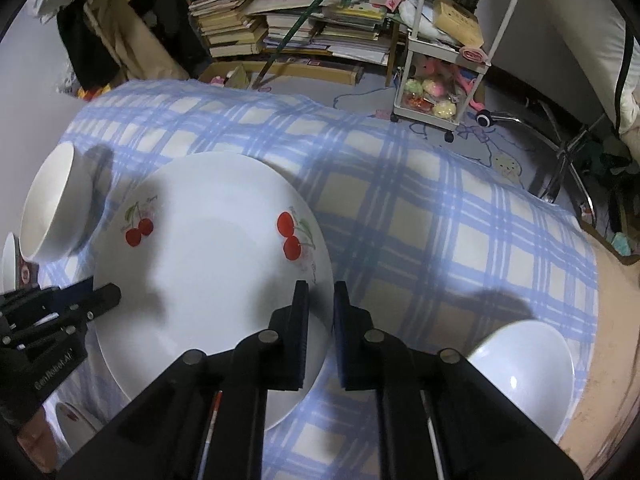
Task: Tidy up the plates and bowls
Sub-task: 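Close the left gripper on a cherry plate rim while the right gripper grasps another cherry plate, then lift and carry the cherry plate with the left gripper while the right gripper carries its plate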
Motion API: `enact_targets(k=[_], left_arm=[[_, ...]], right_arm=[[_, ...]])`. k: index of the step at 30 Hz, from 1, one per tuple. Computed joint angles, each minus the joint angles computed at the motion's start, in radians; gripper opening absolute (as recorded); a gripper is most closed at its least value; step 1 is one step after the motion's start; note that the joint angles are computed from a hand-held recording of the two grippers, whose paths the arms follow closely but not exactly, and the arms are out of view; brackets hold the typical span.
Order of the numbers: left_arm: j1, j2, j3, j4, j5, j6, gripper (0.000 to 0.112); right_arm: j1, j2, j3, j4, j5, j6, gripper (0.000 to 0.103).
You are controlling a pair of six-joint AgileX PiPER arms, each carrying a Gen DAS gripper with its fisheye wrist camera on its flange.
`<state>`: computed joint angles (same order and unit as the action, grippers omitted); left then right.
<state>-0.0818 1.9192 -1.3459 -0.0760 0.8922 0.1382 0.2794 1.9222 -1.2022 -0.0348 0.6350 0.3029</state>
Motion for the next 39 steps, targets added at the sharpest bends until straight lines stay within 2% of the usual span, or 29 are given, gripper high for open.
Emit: enact_targets(k=[3, 12, 19, 31, 39], left_arm=[[0.003, -0.019, 0.01, -0.004, 0.032, 0.005, 0.018], [0.089, -0.162, 0.116, -0.09, 0.051, 0.125, 0.018], [0.139, -0.287, 0.2, -0.06, 0.056, 0.15, 0.018], [0.351, -0.488, 0.356, -0.124, 0.109, 0.354, 0.018], [0.54, -0.575, 0.414, -0.176, 0.166, 0.527, 0.018]], right_arm=[[0.02, -0.022, 0.015, -0.021, 0.018, 0.043, 0.013], [0.08, -0.129, 0.143, 0.012, 0.015, 0.093, 0.014], [0.163, -0.21, 0.219, 0.032, 0.0, 0.12, 0.014], [0.354, -0.366, 0.318, -0.028, -0.011, 0.341, 0.012], [0.523, -0.401, 0.318, -0.156, 0.016, 0.58, 0.013]])
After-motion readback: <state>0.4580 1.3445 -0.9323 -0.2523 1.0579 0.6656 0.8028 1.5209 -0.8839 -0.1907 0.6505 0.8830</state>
